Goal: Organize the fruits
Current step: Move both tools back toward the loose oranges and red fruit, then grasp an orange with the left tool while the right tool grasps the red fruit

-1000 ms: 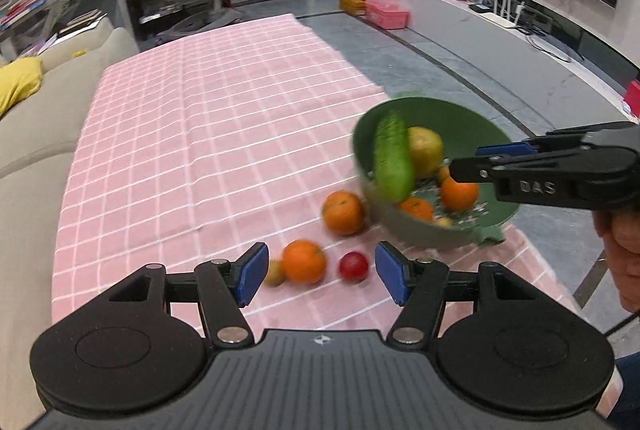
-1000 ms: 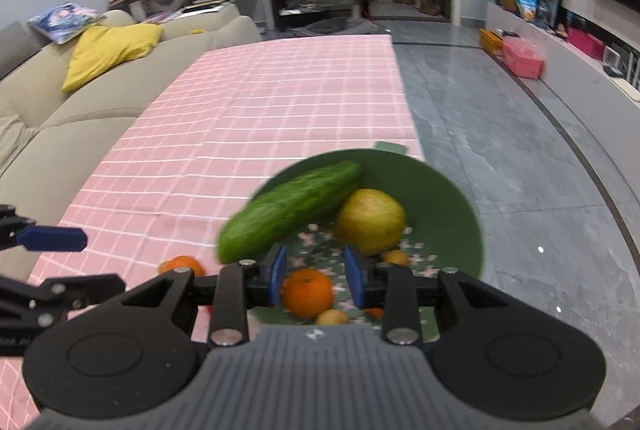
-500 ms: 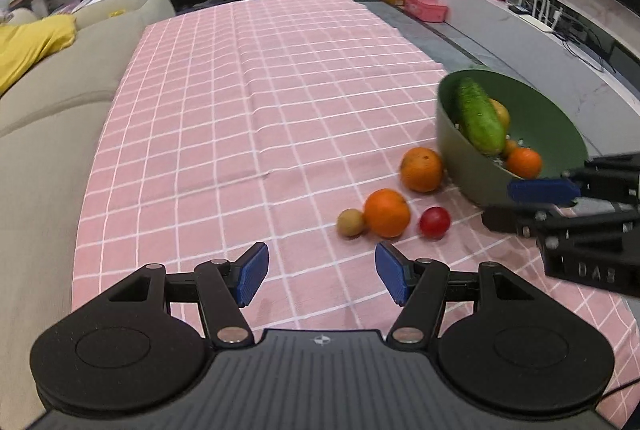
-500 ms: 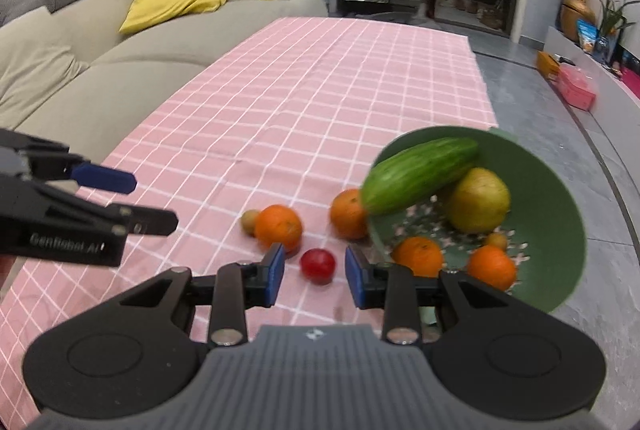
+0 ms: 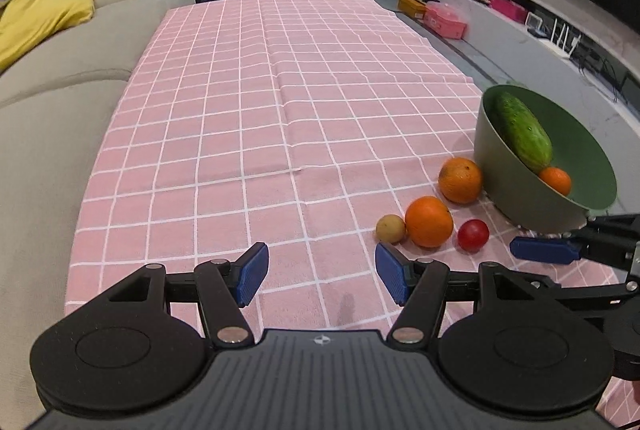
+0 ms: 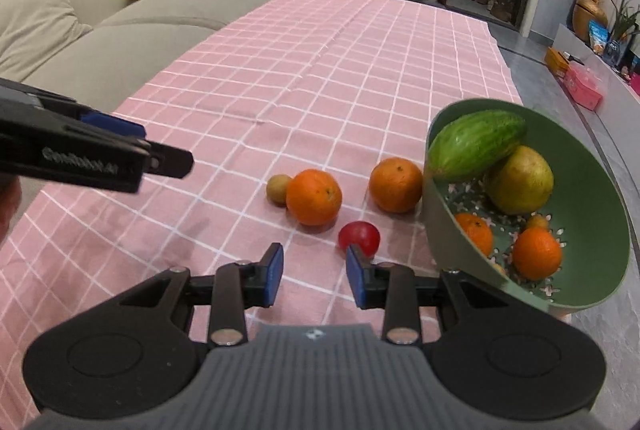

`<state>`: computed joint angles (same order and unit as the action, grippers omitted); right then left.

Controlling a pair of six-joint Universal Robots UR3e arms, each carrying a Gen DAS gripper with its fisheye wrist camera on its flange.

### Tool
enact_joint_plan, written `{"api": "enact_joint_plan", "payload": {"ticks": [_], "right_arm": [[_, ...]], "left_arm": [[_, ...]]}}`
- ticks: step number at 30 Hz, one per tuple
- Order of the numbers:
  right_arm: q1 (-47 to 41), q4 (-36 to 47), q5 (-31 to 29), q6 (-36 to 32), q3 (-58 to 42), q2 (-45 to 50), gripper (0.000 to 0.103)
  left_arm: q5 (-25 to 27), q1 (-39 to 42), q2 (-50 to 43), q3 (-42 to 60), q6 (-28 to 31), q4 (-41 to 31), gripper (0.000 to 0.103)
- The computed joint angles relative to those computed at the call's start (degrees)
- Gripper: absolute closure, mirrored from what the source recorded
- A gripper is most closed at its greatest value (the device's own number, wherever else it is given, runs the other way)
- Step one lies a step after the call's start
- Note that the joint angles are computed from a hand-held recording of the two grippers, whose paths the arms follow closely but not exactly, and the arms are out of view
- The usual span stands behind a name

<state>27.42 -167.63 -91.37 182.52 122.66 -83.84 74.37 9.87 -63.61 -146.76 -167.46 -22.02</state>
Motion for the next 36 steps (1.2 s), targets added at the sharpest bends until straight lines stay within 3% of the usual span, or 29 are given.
{"api": "enact_joint_plan", "payload": {"ticks": [17,26,28,36], "right_arm": [[0.52,-4.82,-6.26,4.82,-4.24,10.51,0.069],[0.31,-6.57,-5.94,5.09,-6.01,14.11,0.070],[0.18,-6.71,-5.97,5.02,-5.91,14.22,0.076],[-2.04,-6.33,-3.44,4.08,-1.76,10.20,0.077]], "left_arm": [[0.35,-5.76,-18.47,2.01,-0.67,17.24,0.031],[-5.32,-6.00,-20.21,1.51,0.98,21.32,0.031],[-5.90,-6.46,-21.06,1.96,0.87,22.36,0.031],[-3.21,-12.04,-26.73,5.39,2.29,24.05,0.031]]}}
